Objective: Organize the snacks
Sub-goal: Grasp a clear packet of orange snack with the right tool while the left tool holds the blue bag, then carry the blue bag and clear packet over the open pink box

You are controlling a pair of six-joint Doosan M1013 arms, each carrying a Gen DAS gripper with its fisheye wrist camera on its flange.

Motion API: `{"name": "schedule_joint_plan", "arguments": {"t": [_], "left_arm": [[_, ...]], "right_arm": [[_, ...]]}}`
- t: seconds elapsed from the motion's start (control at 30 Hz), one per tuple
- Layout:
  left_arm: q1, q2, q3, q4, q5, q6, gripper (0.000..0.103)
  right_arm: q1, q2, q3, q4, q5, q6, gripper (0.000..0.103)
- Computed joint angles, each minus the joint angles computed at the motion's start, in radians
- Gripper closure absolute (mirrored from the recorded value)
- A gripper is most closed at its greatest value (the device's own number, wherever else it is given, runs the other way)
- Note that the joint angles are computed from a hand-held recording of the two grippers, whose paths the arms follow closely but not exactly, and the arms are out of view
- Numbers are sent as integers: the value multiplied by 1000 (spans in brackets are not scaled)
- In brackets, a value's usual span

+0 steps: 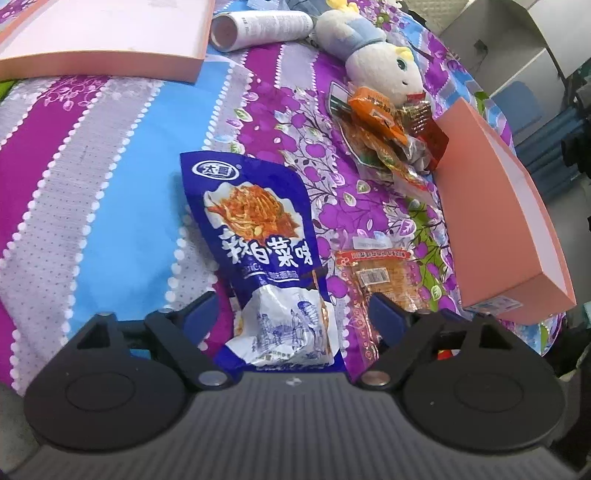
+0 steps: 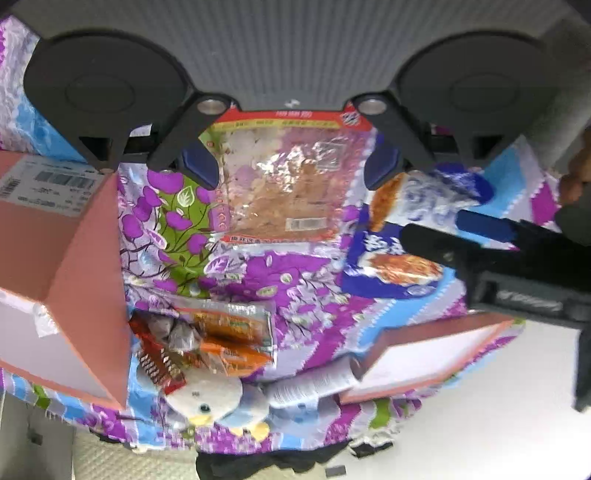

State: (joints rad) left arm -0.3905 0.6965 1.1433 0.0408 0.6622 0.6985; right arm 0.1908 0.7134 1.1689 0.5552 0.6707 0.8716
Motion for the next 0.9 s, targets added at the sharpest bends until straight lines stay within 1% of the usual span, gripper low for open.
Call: {"name": "schedule_joint_plan", "arguments": {"t": [0.03,0.1,0.13,0.17,0.23,0.3,0.33,0.43,0.47,0.5,0.53,0.6,0.63,0.7,0.8,0.9], "left_arm": [[-1,3,-3,4,3,-3,19],[2,9,-4,-19,3,4,28],[3,11,-2,-25,0,1,29],[3,11,1,-25,-5,2,30],[0,14,-2,-9,-1,8,34],[-4,17,-9,19,12,3,46],[-5,18,-11,27,16,4,47],[-10,18,-10,51,14,5,52],[-11,17,-10,59,14,3,54],[-13,16,-10,65,13,2,56],[-14,14,-10,72,13,1,56],[-15,8,-6,71,8,-1,57],[-16,5,-5,68,6,2,58],[-21,-2,-3,86,9,-2,58],[-30,-15,0,124,13,-16,58],[-37,-33,9,151,9,-44,58]], "right_arm": [[4,7,-10,-24,6,18,16],[11,13,-12,-54,-5,10,16],[14,18,-17,-75,3,13,16],[17,24,-24,-95,15,17,14],[22,22,-11,-95,-13,-12,14],[27,22,-9,-117,-23,-5,16],[28,23,-12,-123,-22,-2,18],[28,27,-24,-118,-6,-18,38],[27,28,-29,-113,7,-19,49],[27,29,-35,-119,15,3,57],[27,28,-38,-127,18,17,60],[26,26,-38,-137,10,34,78],[24,23,-36,-141,6,42,81],[20,19,-38,-137,12,62,85],[14,7,-27,-118,8,79,86],[7,-20,1,-91,-26,77,87]]}}
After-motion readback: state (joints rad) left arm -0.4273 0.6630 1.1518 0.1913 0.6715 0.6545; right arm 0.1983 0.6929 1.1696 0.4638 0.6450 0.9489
